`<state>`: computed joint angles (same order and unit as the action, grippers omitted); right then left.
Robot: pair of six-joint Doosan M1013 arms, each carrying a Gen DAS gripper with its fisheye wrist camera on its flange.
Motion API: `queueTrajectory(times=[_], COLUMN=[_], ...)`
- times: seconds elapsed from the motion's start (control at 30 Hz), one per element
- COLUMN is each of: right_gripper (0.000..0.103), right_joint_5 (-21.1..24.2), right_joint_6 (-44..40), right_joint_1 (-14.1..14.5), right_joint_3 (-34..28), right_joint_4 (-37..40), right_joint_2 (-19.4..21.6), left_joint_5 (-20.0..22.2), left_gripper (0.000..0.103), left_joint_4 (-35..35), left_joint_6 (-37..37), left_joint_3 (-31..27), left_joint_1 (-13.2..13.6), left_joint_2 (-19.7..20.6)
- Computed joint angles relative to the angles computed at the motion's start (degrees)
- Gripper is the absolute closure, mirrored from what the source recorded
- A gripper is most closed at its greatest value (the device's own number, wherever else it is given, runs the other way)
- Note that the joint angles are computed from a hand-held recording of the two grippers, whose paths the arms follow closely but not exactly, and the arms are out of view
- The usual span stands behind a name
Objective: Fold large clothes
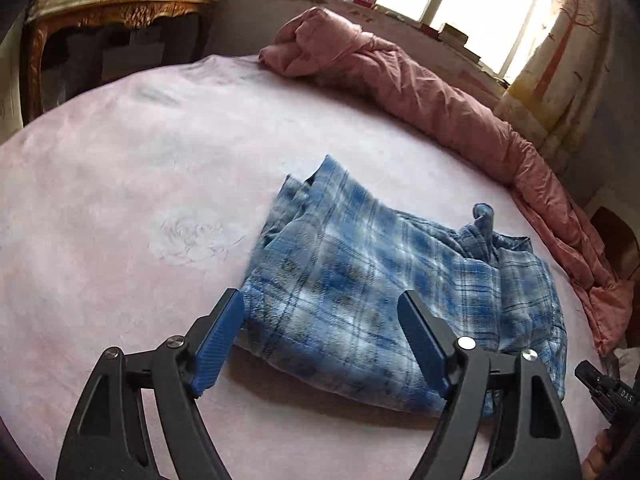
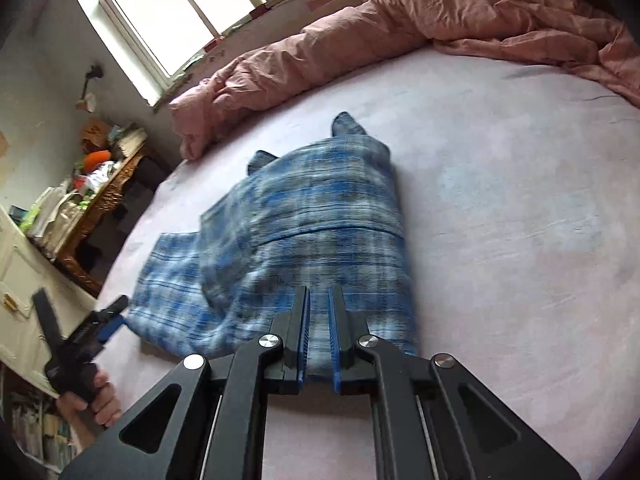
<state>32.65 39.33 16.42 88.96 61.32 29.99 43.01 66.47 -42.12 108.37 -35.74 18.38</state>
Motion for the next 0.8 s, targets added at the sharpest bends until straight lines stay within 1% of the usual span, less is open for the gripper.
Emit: queueTrajectory(times=[0.03, 0.1, 0.13, 0.17, 0.23, 0.3, 0.33, 0.37, 0.4, 0.43, 0.47, 0.5, 0.53, 0.57, 0.63, 0.67, 0.73, 0.8], right_gripper=[0.092, 0.091, 0.091, 0.091, 0.091, 0.091, 0.091, 0.091, 0.091, 0.091, 0.091, 0.091, 0.091, 0.091, 0.091, 0.088, 0.082, 0.082], right_joint_5=[-2.97, -7.19, -7.60, -7.37, -6.64, -6.92, -7.41, -8.04, -8.46, -8.51, -8.52, -8.79, -9.24, -10.02, -11.79, -11.76, -10.21, -9.18], right_joint_6=[-0.22, 0.62, 1.22, 1.73, 3.65, 5.59, 6.51, 7.52, 8.32, 8.73, 9.42, 10.23, 10.96, 11.96, 14.26, 14.39, 14.80, 16.01], right_joint_1=[0.63, 1.62, 1.85, 1.91, 2.01, 2.28, 2.47, 2.67, 2.79, 2.82, 2.80, 2.82, 2.89, 2.97, 3.22, 3.12, 2.65, 2.28], right_joint_3=[0.60, 1.29, 1.22, 1.08, 0.67, 0.42, 0.43, 0.50, 0.53, 0.53, 0.47, 0.45, 0.52, 0.59, 0.79, 0.84, 0.51, 0.01], right_joint_4=[-1.44, -4.53, -5.68, -6.30, -7.74, -10.29, -11.62, -12.97, -13.96, -14.35, -14.87, -15.44, -15.98, -16.93, -19.45, -19.43, -18.38, -18.49], right_joint_2=[-0.58, -1.24, -1.24, -1.14, -0.78, -0.51, -0.50, -0.51, -0.51, -0.50, -0.45, -0.44, -0.48, -0.51, -0.57, -0.52, -0.12, 0.26], left_joint_5=[-2.08, -7.36, -10.30, -12.18, -13.83, -14.75, -14.13, -12.72, -11.84, -12.27, -13.29, -14.93, -15.18, -14.22, -11.38, -9.65, -6.29, -2.82], left_gripper=[0.024, 0.024, 0.024, 0.024, 0.024, 0.025, 0.038, 0.059, 0.064, 0.072, 0.084, 0.087, 0.089, 0.091, 0.093, 0.094, 0.094, 0.094], left_joint_4=[-1.46, -3.05, -3.15, -2.49, 1.22, 2.69, 1.36, -0.53, -0.85, 1.59, 5.14, 9.07, 11.42, 11.57, 9.28, 10.06, 14.06, 18.11], left_joint_6=[0.05, -1.07, -2.21, -4.09, -9.43, -10.73, -9.04, -6.85, -6.16, -8.23, -11.62, -15.39, -17.42, -16.80, -13.45, -13.96, -14.98, -14.25], left_joint_3=[0.45, 1.75, 2.49, 3.18, 4.30, 4.63, 4.24, 3.70, 3.42, 3.83, 4.59, 5.20, 5.49, 5.36, 4.46, 4.21, 3.99, 3.16], left_joint_1=[0.81, 2.34, 3.00, 3.42, 3.55, 3.66, 3.65, 3.52, 3.47, 3.58, 3.66, 3.87, 3.84, 3.54, 2.66, 1.97, 0.15, -1.73], left_joint_2=[-0.15, -0.64, -0.86, -1.06, -1.37, -1.41, -1.08, -0.63, -0.24, -0.22, -0.52, -0.68, -0.87, -0.90, -1.04, -1.38, -2.51, -3.33])
